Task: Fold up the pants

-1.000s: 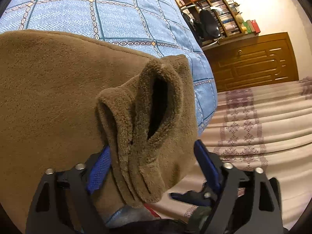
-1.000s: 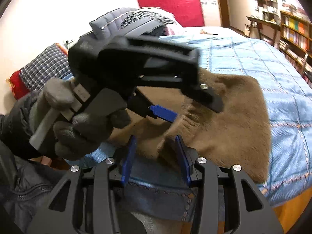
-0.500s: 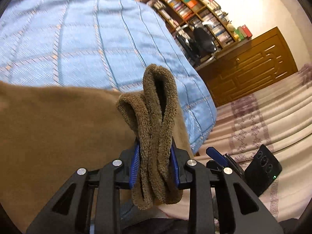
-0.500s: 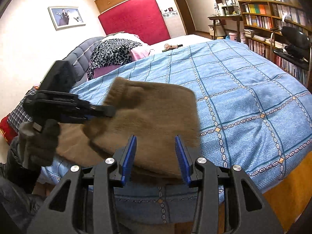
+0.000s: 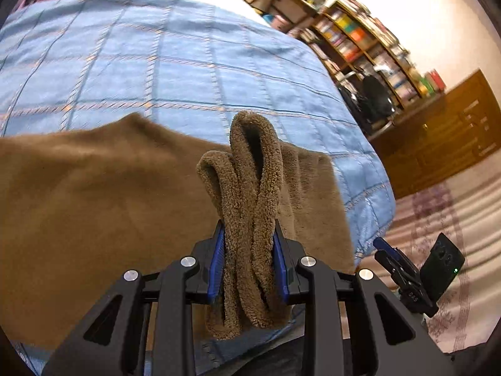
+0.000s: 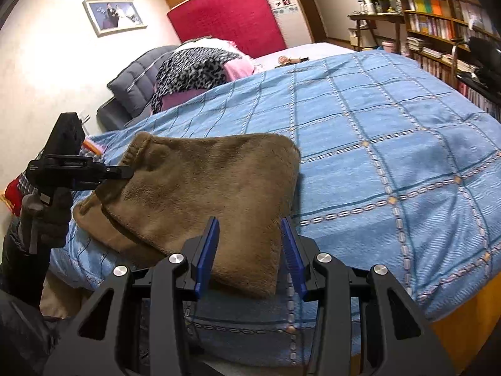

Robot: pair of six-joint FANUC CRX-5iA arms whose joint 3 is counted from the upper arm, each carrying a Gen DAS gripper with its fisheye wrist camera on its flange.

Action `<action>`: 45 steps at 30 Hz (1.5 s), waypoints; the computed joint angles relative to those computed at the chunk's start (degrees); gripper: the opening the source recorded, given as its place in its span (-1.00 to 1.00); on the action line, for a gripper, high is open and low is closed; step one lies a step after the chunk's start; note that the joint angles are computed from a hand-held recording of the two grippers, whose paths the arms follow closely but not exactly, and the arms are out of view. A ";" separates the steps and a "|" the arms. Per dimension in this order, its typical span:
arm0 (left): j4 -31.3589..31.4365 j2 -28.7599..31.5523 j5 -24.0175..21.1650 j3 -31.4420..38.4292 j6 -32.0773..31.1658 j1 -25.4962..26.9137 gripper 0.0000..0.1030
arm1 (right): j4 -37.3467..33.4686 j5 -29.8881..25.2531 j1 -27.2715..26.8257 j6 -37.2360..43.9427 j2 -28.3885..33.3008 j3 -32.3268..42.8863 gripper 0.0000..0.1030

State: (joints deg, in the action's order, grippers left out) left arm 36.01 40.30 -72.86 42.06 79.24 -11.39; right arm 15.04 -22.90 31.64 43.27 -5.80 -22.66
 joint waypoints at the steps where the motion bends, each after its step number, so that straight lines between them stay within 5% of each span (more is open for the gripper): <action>1: 0.12 -0.37 0.23 -1.11 -0.01 0.38 -0.46 | -0.57 -0.54 0.23 0.40 0.38 0.54 -0.18; 8: 0.75 -2.46 1.85 -7.60 -0.15 2.39 -0.46 | -7.01 -1.64 0.93 6.29 3.94 5.14 -0.18; 12: -0.63 -2.46 2.19 -8.29 0.41 2.50 -0.42 | -15.67 -4.31 1.02 16.29 7.78 10.98 -0.18; 18: -2.86 -3.47 4.71 -10.39 0.61 2.19 -0.39 | -18.99 -7.37 0.32 17.82 12.71 14.53 -0.18; 25: -5.99 -5.30 8.23 -12.32 0.55 1.10 -0.33 | -19.04 -7.72 0.12 18.09 12.56 15.08 -0.18; 35: -6.10 -8.70 13.31 -15.19 1.81 1.71 -0.65 | -13.87 -2.85 0.20 11.32 10.15 12.71 -0.18; 37: -9.94 -10.02 15.25 -15.28 3.24 1.58 -0.65 | -14.45 -2.65 0.19 12.12 10.56 13.16 -0.18; 45: -6.34 -11.13 15.65 -17.31 0.65 1.30 -0.51 | -16.90 -5.73 -0.56 14.16 16.10 17.32 -0.18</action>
State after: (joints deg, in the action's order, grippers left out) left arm 29.68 29.17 -57.21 24.75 79.89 -10.09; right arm -1.86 -28.62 31.08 57.42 10.30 -5.34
